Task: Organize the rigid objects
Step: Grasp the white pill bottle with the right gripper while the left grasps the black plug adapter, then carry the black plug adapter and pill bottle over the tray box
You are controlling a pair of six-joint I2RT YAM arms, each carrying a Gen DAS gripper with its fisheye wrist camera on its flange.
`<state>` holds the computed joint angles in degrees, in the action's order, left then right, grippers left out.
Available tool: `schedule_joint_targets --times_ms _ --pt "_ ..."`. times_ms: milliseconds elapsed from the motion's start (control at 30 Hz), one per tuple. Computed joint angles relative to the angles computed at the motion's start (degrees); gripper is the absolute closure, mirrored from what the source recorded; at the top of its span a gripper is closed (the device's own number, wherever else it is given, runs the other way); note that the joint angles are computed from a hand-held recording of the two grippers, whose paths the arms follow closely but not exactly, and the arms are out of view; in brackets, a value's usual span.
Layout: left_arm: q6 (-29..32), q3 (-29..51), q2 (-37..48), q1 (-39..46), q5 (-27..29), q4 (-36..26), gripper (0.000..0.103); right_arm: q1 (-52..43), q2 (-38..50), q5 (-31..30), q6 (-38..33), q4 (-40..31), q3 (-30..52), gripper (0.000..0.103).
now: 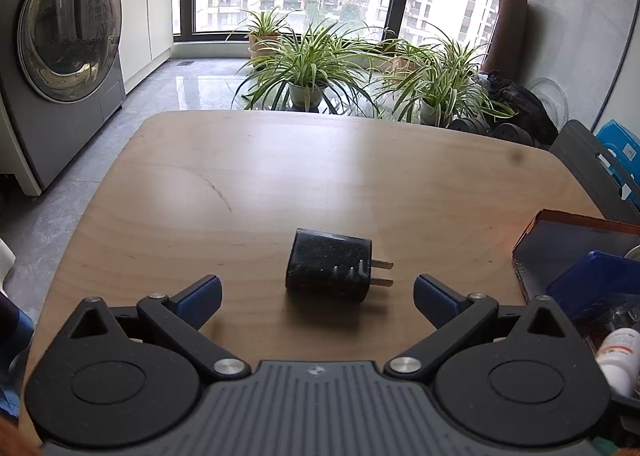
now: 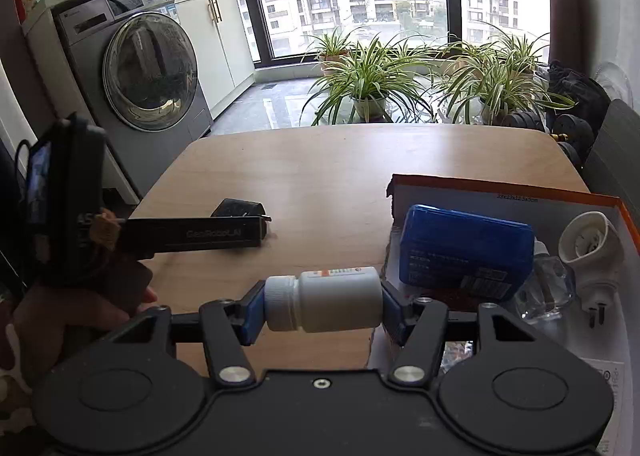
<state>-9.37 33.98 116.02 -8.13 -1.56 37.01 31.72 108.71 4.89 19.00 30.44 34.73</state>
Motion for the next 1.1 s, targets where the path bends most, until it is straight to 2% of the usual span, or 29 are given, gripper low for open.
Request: schedule_joint_targets --times_ms 133,200,267,333,600,800,1033,1100 --pt "2.4 0.1 2.7 -0.9 -2.8 3.6 0.0 -1.7 -4.0 -0.4 -0.2 1.1 -4.0 0.033" --pt "2.8 -1.1 2.7 -0.9 -3.2 5.9 0.007 -2.5 -5.1 -0.3 -0.2 2.0 -5.3 0.033" --pt "3.4 -2.5 2.1 -1.4 -4.4 7.4 0.029 -3.1 -5.9 -0.6 0.1 2.7 -6.2 0.033" --pt "4.2 -4.0 1.1 -2.1 -5.3 8.4 0.042 -3.8 -6.6 -1.1 0.0 3.7 -7.0 0.033" --pt "1.4 -9.2 -5.2 -2.6 -2.9 7.1 0.042 -4.1 -10.7 -1.1 0.9 6.0 -11.5 0.033" --pt "-1.8 -15.5 -14.1 -5.8 -4.7 5.3 0.042 -4.0 -14.9 -0.8 1.6 6.9 -15.6 0.033" --pt "-5.9 -18.4 -25.5 -11.7 -7.6 -3.7 0.042 -4.0 -22.4 0.6 3.0 6.4 -21.2 0.033" --pt "-7.5 -19.1 -28.0 -15.1 -9.9 -5.9 0.042 -4.2 -24.8 0.8 2.9 6.1 -22.9 0.033"
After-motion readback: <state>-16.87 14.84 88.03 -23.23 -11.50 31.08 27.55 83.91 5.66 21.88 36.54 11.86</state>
